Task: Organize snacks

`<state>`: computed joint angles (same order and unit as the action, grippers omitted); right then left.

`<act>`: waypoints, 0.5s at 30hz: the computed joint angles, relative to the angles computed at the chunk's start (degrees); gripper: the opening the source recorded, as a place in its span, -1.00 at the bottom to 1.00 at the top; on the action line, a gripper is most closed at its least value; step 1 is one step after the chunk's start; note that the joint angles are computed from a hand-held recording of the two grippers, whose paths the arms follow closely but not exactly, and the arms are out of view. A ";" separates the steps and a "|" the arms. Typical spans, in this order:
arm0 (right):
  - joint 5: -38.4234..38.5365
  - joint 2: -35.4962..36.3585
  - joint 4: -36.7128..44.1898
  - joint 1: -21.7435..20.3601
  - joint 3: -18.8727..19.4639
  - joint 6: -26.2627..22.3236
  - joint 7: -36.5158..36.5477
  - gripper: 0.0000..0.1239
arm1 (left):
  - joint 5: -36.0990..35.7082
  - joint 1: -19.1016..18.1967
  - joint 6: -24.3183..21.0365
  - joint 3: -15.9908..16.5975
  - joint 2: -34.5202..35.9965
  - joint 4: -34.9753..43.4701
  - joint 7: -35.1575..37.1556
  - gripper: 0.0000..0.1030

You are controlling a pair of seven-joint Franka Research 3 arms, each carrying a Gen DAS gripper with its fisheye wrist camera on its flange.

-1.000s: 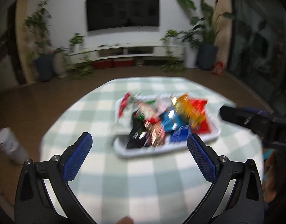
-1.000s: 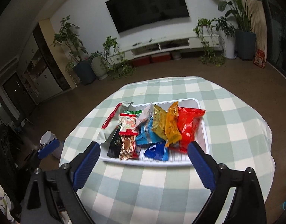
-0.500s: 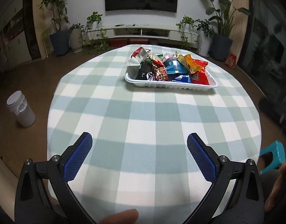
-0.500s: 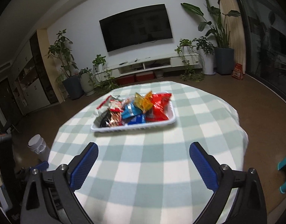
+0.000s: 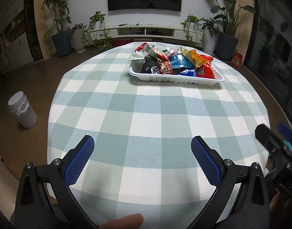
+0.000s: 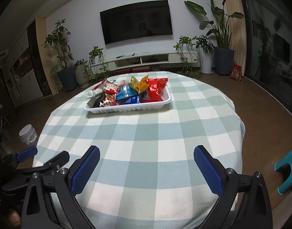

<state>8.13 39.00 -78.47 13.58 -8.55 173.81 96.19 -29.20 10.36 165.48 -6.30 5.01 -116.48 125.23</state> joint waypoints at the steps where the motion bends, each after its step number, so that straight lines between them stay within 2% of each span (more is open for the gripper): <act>1: -0.07 0.28 0.41 -0.16 0.26 -0.52 -0.33 0.63 | 0.13 0.00 0.04 0.03 0.15 0.08 -0.07 0.99; 15: -1.33 0.44 -0.02 0.82 -0.54 -1.04 -0.87 0.63 | -0.12 0.73 0.18 -0.66 0.87 0.41 0.45 0.99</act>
